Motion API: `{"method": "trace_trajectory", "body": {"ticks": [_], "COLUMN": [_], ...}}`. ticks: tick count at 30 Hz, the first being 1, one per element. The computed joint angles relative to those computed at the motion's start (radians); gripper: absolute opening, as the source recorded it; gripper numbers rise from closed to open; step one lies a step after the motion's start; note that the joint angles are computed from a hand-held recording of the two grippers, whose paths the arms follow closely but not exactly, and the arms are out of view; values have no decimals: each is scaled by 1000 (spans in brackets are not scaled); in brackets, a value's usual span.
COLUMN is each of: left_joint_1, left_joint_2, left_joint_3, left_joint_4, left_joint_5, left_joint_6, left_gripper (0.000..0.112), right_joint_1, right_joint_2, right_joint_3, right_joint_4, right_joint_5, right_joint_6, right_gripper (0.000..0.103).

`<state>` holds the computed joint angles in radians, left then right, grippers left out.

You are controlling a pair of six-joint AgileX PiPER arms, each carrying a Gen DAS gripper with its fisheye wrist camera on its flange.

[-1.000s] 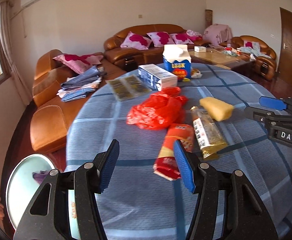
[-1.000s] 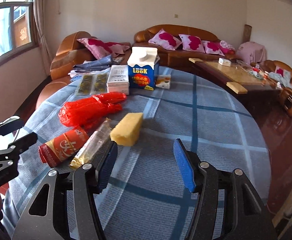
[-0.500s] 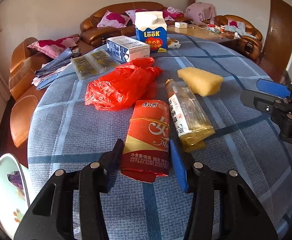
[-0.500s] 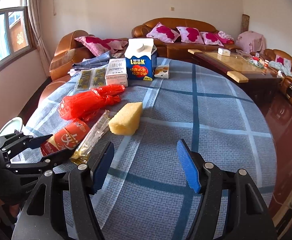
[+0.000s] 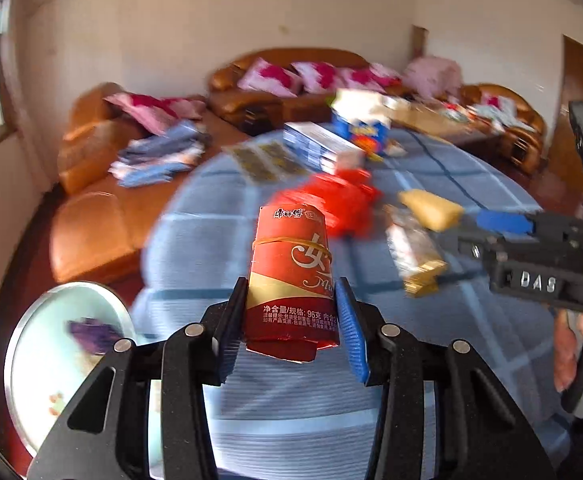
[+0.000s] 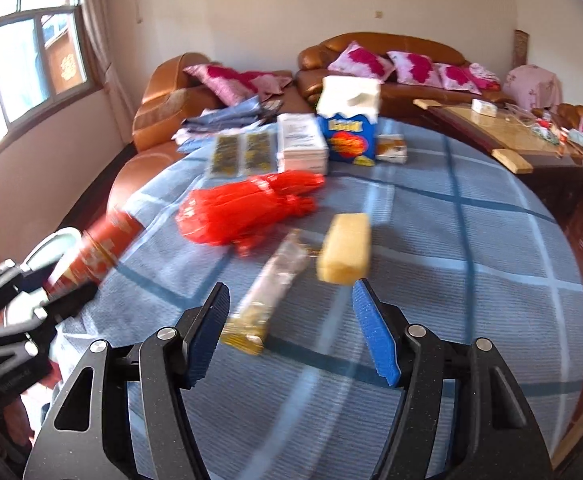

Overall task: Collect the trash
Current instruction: 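Grasp the red snack canister with the left tool while the right tool grasps a clear wrapper strip, then carry the red canister and clear wrapper over the turquoise bucket with both tools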

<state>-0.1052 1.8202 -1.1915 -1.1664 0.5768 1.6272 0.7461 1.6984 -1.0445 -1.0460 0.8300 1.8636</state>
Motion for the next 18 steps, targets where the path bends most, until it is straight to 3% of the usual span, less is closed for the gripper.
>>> {"method": "trace_trajectory", "body": {"ticks": [4, 9, 12, 18], "left_joint_1": [24, 39, 50, 93], "left_joint_2": [19, 30, 36, 22], "left_joint_3": [-30, -40, -48, -58], "left_joint_4": [-26, -35, -44, -67], "left_joint_5": [-17, -3, 2, 34], "left_joint_6": [-10, -9, -14, -16], "left_gripper": [43, 43, 43, 43], "right_joint_1": [-69, -127, -88, 24], "right_joint_2": [69, 88, 78, 49], "right_joint_3": [-74, -66, -73, -87], "right_joint_4": [120, 218, 183, 95], "right_joint_5": [-83, -228, -198, -57], "right_joint_6": [-129, -208, -197, -134], "right_gripper": [54, 17, 9, 7]}}
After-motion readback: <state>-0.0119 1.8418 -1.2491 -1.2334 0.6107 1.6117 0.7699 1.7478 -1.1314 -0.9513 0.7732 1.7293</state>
